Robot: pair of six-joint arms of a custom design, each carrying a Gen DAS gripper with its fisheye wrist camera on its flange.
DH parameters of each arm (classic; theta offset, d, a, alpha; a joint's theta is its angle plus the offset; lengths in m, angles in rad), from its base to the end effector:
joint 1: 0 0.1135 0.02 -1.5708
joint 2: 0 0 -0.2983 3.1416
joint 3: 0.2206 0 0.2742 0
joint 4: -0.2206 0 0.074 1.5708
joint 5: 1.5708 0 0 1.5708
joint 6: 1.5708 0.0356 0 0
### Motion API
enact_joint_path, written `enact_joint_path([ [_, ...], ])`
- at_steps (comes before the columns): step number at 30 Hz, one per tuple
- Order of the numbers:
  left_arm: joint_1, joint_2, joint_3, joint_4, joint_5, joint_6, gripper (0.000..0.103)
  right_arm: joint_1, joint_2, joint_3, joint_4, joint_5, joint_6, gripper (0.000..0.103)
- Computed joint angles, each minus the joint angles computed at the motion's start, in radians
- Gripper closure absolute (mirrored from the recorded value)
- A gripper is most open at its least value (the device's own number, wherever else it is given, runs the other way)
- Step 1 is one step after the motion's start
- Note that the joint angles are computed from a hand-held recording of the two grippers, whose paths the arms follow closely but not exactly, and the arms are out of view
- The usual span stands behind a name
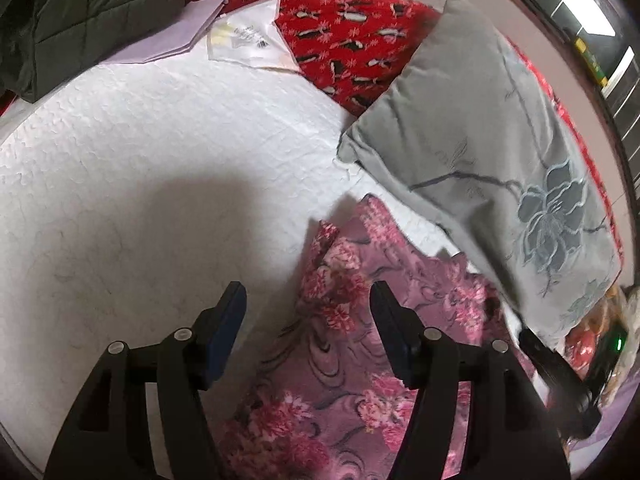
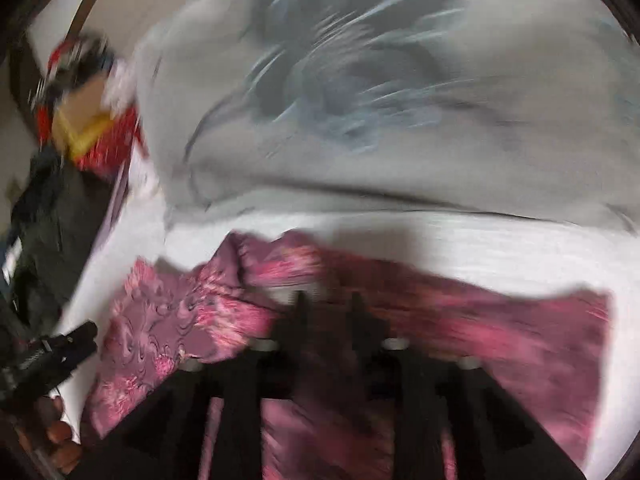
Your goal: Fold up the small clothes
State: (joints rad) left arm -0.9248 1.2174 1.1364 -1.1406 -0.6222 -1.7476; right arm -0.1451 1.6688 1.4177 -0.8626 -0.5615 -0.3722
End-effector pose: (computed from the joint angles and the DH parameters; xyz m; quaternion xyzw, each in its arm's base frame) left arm 0.1511 -0.1660 0.3348 -0.4236 0.8380 -0.0908 0.3316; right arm 0.3681 -0.0346 0.3086 -0.1684 0.9227 0.2052 0.2795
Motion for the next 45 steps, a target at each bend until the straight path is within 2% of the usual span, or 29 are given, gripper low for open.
enact_joint_path([
  [1,-0.007,-0.008,-0.003,0.011,-0.008,-0.003,0.040,-0.051,0.016,0.023,-0.002,0.008,0.010,0.049],
  [4,-0.025,-0.009,0.001,0.069,-0.018,0.039,0.040,-0.171,0.104,0.104,-0.004,0.068,0.105,0.049],
  [7,-0.038,0.068,0.070,0.047,-0.023,0.093,0.038,-0.248,0.212,0.177,-0.087,0.029,0.124,0.049],
  [8,-0.042,0.104,0.100,0.022,-0.024,0.102,0.038,-0.253,0.222,0.172,-0.096,0.008,0.100,0.057],
  [9,-0.041,0.144,0.131,-0.003,-0.021,0.116,0.038,-0.259,0.214,0.159,-0.090,-0.030,0.068,0.086],
  [10,-0.041,0.164,0.145,-0.021,-0.017,0.120,0.038,-0.262,0.205,0.150,-0.085,-0.063,0.038,0.096],
  [13,-0.024,0.262,0.209,-0.152,0.001,0.082,0.038,-0.302,0.142,0.097,-0.010,-0.160,0.025,0.096],
  [15,0.006,0.309,0.224,-0.216,0.041,0.060,0.038,-0.308,0.155,0.084,0.030,-0.147,0.069,0.098],
  [17,0.058,0.304,0.169,-0.178,0.124,0.065,0.026,-0.288,0.210,0.097,0.003,-0.031,0.059,0.097],
  [19,0.052,0.275,0.140,-0.158,0.105,0.031,0.026,-0.295,0.195,0.099,-0.014,-0.043,0.061,0.097],
  [20,0.051,0.271,0.144,-0.159,0.103,0.034,0.026,-0.304,0.180,0.103,-0.025,-0.050,0.068,0.087],
  [23,0.031,0.262,0.158,-0.158,0.091,0.044,0.027,-0.374,0.155,0.138,-0.158,-0.168,-0.002,0.086],
  [24,0.013,0.244,0.158,-0.126,0.076,0.056,0.027,-0.406,0.139,0.138,-0.216,-0.201,-0.061,0.081],
  [25,0.002,0.231,0.159,-0.102,0.061,0.070,0.027,-0.419,0.129,0.131,-0.249,-0.204,-0.106,0.074],
  [26,-0.010,0.223,0.163,-0.084,0.043,0.082,0.027,-0.440,0.108,0.109,-0.271,-0.185,-0.158,0.062],
  [29,-0.064,0.272,0.250,-0.131,-0.024,0.116,0.027,-0.469,0.051,-0.009,-0.256,-0.122,-0.251,0.058],
  [31,-0.071,0.316,0.301,-0.176,-0.020,0.146,0.027,-0.489,0.071,-0.027,-0.297,-0.090,-0.310,0.061],
  [32,-0.073,0.347,0.326,-0.207,-0.006,0.156,0.027,-0.513,0.069,-0.038,-0.318,-0.131,-0.364,0.084],
  [33,-0.071,0.355,0.328,-0.213,0.001,0.161,0.027,-0.531,0.061,-0.039,-0.336,-0.158,-0.402,0.094],
  [35,-0.061,0.367,0.319,-0.222,0.037,0.169,0.027,-0.573,0.030,-0.050,-0.339,-0.223,-0.437,0.095],
  [36,-0.059,0.365,0.308,-0.223,0.048,0.165,0.027,-0.576,0.023,-0.055,-0.325,-0.222,-0.431,0.096],
  [39,-0.039,0.371,0.271,-0.226,0.093,0.172,0.025,-0.534,0.026,-0.098,-0.260,-0.096,-0.391,0.095],
  [40,-0.032,0.361,0.253,-0.212,0.106,0.177,0.024,-0.527,0.021,-0.101,-0.251,-0.086,-0.377,0.095],
  [42,-0.036,0.320,0.225,-0.185,0.108,0.160,0.025,-0.516,-0.046,-0.126,-0.179,-0.058,-0.284,0.083],
  [45,-0.064,0.274,0.217,-0.169,0.054,0.126,0.025,-0.532,-0.078,-0.096,-0.230,-0.185,-0.281,0.081],
])
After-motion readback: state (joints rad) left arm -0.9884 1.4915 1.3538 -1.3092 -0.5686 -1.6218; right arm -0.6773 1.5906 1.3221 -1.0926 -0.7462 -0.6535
